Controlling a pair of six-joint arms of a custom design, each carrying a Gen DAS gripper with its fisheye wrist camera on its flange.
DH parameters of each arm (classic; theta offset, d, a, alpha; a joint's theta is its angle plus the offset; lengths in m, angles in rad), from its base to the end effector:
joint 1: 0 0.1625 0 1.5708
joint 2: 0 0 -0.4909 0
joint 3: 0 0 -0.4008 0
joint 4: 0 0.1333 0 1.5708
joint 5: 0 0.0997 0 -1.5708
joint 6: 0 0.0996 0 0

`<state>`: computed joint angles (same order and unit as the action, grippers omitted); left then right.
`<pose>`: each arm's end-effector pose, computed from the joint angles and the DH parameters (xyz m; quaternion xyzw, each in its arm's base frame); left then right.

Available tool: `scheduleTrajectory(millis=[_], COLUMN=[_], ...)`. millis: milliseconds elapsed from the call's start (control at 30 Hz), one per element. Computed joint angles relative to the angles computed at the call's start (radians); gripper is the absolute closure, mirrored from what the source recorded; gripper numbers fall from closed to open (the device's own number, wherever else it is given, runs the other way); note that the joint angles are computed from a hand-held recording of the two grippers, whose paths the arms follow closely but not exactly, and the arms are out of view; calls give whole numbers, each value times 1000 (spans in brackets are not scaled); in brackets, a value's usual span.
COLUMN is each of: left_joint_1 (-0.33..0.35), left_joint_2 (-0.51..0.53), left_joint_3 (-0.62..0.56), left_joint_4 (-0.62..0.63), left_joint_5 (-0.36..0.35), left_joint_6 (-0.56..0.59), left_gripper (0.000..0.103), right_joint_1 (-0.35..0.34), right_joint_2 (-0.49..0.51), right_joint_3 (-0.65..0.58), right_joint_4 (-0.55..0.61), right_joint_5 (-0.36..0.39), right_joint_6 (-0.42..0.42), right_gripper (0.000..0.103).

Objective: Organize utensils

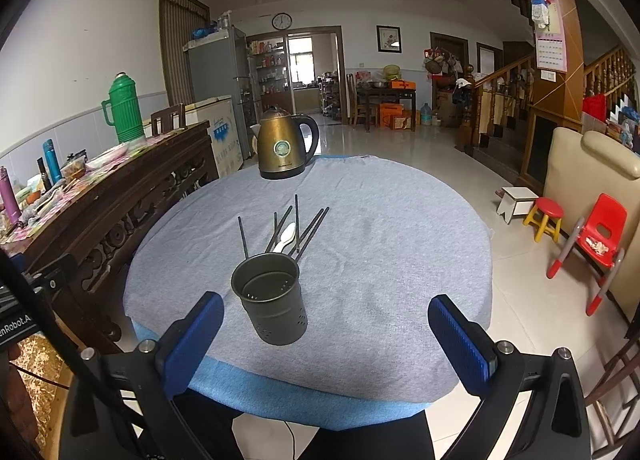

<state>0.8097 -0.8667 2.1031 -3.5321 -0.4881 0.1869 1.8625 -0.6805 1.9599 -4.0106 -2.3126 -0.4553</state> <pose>-0.2225 -0.5544 0.1892 0.2032 0.7964 -0.4279 0.3760 0.2369 -0.5593 0.1496 0.0994 -0.7982 0.4844 0.3439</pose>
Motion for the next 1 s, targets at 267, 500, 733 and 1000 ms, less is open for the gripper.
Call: scheduleTrajectory(millis=[267,500,733,1000], left_joint_1=[1,2,3,6], left_joint_2=[1,0,1,2], left_joint_3=[2,0,-1,-7], left_joint_4=[-3,11,12,27], left_joint_5=[0,-1,-1,-2], left_joint_6=[3,-5,-4,-8], left_gripper=[0,0,0,0], right_joint_1=[0,1,1,0], right_joint_2=[2,1,2,5], right_joint_3=[-1,-1,-1,-3], right_joint_4=[-1,2,2,12], right_joint_5=[0,0,-1,1], right_joint_6=[0,1,3,10], right_gripper=[0,0,0,0])
